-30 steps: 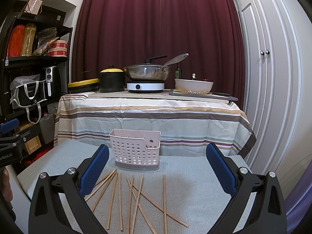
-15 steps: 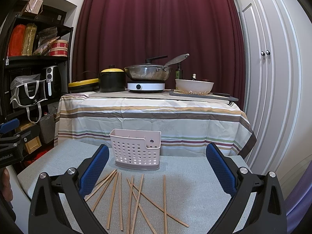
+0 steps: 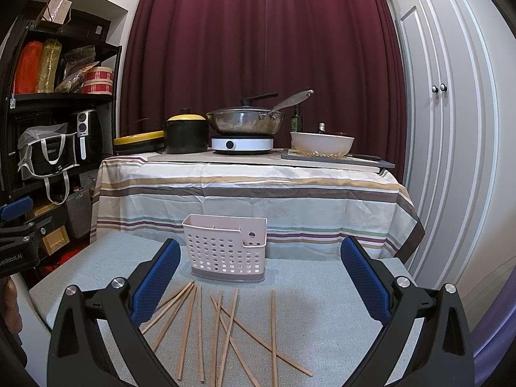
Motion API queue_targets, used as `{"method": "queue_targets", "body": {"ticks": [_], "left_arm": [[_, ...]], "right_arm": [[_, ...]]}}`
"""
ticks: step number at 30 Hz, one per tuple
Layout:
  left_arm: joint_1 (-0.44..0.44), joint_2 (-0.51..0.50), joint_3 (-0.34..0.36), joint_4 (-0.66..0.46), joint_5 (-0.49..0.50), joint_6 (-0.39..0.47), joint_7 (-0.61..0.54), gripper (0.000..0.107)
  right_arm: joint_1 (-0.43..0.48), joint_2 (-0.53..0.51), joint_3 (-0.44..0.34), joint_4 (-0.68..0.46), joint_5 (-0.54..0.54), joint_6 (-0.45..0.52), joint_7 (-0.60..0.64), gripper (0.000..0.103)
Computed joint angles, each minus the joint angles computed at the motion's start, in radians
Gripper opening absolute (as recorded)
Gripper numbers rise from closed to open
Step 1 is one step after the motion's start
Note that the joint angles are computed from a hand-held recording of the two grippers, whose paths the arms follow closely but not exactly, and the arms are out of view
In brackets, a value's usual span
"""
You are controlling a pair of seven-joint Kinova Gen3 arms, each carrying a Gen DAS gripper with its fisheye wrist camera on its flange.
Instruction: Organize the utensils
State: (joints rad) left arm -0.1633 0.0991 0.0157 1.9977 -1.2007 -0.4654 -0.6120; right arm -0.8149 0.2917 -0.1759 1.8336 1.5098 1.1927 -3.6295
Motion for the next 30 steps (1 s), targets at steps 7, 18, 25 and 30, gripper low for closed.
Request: {"method": "queue_targets", "body": {"ticks": [7, 18, 25, 30], "left_arm": [[0.007, -0.001, 0.003, -0.004, -0.003, 0.008, 0.013, 0.099], [0.011, 0.054, 0.024, 0.005, 0.132, 0.010, -0.136, 0.099], [0.014, 0.182, 0.077, -0.027, 0.238, 0.113, -0.268, 0.099], [0.003, 0.287, 0.119, -0.044, 0.275, 0.169, -0.337, 0.099]], "right_arm": [[-0.005, 0.007, 0.003, -0.015, -0.001, 0.002, 0.009, 0.097], [0.006, 0.024, 0.011, 0.010, 0.013, -0.023, -0.024, 0.097], [0.025, 0.096, 0.026, 0.061, 0.007, -0.038, -0.093, 0.097], [0.031, 0.160, 0.034, 0.117, -0.002, -0.055, -0.177, 0.097]]}}
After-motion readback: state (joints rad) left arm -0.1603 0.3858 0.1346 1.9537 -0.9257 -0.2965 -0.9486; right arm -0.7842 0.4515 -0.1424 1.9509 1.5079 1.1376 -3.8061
